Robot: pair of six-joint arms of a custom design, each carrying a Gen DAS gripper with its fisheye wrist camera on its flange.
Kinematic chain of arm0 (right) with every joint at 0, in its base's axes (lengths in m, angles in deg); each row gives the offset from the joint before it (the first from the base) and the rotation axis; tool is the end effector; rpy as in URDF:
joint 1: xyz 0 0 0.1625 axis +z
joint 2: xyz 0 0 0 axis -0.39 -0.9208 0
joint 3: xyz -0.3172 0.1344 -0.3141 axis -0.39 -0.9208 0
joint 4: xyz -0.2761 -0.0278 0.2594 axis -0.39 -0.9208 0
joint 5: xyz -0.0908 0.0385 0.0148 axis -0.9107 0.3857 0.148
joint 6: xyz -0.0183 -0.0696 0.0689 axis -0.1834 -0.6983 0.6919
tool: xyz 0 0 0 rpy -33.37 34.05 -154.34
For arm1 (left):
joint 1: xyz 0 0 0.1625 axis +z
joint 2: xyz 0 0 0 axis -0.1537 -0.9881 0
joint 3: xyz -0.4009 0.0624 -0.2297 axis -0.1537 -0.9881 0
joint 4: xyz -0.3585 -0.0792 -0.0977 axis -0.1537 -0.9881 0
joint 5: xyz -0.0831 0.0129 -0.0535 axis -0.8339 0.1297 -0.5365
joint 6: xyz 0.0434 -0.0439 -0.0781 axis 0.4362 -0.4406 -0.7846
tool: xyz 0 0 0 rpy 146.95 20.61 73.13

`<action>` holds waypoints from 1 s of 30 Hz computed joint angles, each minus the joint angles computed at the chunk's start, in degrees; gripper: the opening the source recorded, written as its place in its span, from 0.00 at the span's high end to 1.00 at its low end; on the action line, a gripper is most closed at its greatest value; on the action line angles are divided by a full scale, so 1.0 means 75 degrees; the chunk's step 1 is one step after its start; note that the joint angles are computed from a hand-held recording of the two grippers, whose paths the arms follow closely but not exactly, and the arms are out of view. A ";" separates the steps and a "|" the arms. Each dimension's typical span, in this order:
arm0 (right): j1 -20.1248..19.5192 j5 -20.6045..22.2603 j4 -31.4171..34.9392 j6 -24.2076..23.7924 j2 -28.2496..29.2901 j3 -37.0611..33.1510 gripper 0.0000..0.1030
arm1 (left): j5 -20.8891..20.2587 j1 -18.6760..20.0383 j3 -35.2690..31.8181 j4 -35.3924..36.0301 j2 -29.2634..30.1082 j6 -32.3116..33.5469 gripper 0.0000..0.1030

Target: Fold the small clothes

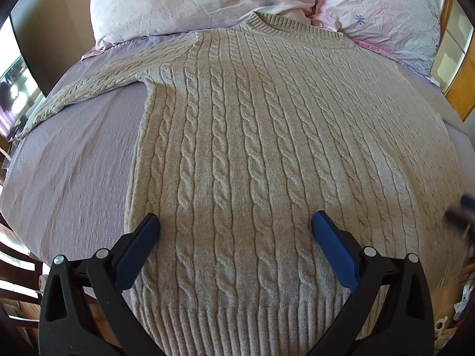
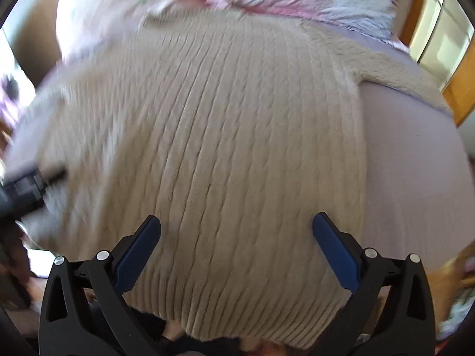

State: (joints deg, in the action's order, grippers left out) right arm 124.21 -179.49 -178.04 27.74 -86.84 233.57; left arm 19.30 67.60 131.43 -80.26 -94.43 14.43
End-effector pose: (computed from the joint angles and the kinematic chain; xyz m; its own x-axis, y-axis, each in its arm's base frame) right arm 0.1381 -0.3732 0.1487 -0.7820 0.3126 0.5392 -0.1442 0.7509 -0.6444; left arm -0.1020 -0.5511 0.2457 -0.6114 0.4273 -0.6660 0.6241 0.7778 -0.0739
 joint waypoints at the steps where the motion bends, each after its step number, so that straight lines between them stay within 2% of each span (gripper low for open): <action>1: -0.0320 0.0278 -0.0557 0.0082 -0.0502 0.0159 0.01 | 0.0032 -0.0009 0.0011 0.0056 -0.0058 0.0028 0.02; 3: -0.0869 0.0700 -0.0800 0.0304 -0.1253 0.0293 0.01 | 0.0149 -0.0055 0.0015 -0.0016 -0.0106 0.0095 0.02; 5: -0.1815 0.1356 -0.0293 0.0858 -0.2507 0.0294 0.01 | 0.0015 -0.0005 -0.0078 -0.0167 -0.0180 0.0114 0.02; 6: -0.2313 0.1832 -0.0096 0.1113 -0.3024 0.0292 0.01 | -0.0068 0.0018 -0.0146 -0.0168 -0.0216 0.0088 0.02; 7: -0.3043 0.2570 0.0060 0.1491 -0.3634 0.0286 0.01 | -0.0121 0.0049 -0.0243 -0.0170 -0.0270 0.0049 0.02; 9: -0.4099 0.3457 0.0688 0.2211 -0.4448 0.0107 0.12 | -0.0174 0.0094 -0.0366 -0.0155 -0.0375 0.0000 0.02; 10: -0.4778 0.4049 0.1170 0.2719 -0.4869 -0.0056 0.22 | -0.0183 0.0105 -0.0402 -0.0156 -0.0421 -0.0020 0.02; 12: -0.5692 0.4904 0.1711 0.3452 -0.5267 -0.0335 0.32 | -0.0154 0.0133 -0.0525 -0.0134 -0.0528 -0.0137 0.02; 13: -0.5945 0.5112 0.1955 0.3673 -0.5341 -0.0497 0.34 | -0.0139 0.0146 -0.0577 -0.0080 -0.0579 -0.0217 0.02; 17: -0.6266 0.5111 0.2197 0.4080 -0.5235 -0.0825 0.42 | -0.0270 0.0288 -0.0932 0.0438 -0.0768 -0.0671 0.02; 20: -0.6342 0.5163 0.1981 0.4250 -0.5069 -0.1055 0.48 | -0.0985 0.0582 -0.1304 0.1159 -0.0921 -0.1113 0.02; 22: -0.6553 0.5356 0.2038 0.4262 -0.5160 -0.1126 0.60 | -0.1024 0.0666 -0.1408 0.1308 -0.0961 -0.1434 0.02; 23: -0.6555 0.5325 0.1941 0.4323 -0.5129 -0.1110 0.71 | -0.1043 0.0710 -0.1438 0.1264 -0.0986 -0.1532 0.02; 24: -0.6595 0.5271 0.1844 0.4408 -0.5040 -0.1141 0.87 | -0.1118 0.0751 -0.1449 0.1196 -0.1018 -0.1550 0.02; 25: -0.6723 0.5386 0.1782 0.4406 -0.5111 -0.1043 0.93 | -0.1156 0.0788 -0.1451 0.1090 -0.1055 -0.1538 0.02; 26: -0.6754 0.5436 0.1664 0.4426 -0.5074 -0.1028 0.93 | -0.1081 0.0807 -0.1439 0.0879 -0.1089 -0.1530 0.02; 27: -0.6692 0.5319 0.1683 0.4397 -0.5094 -0.1024 0.93 | -0.1007 0.0820 -0.1428 0.0644 -0.1099 -0.1499 0.02; 30: -0.5794 0.4572 0.0803 0.3392 -0.4864 -0.1075 0.93 | -0.0710 0.0898 -0.1634 0.0209 -0.1061 -0.1578 0.02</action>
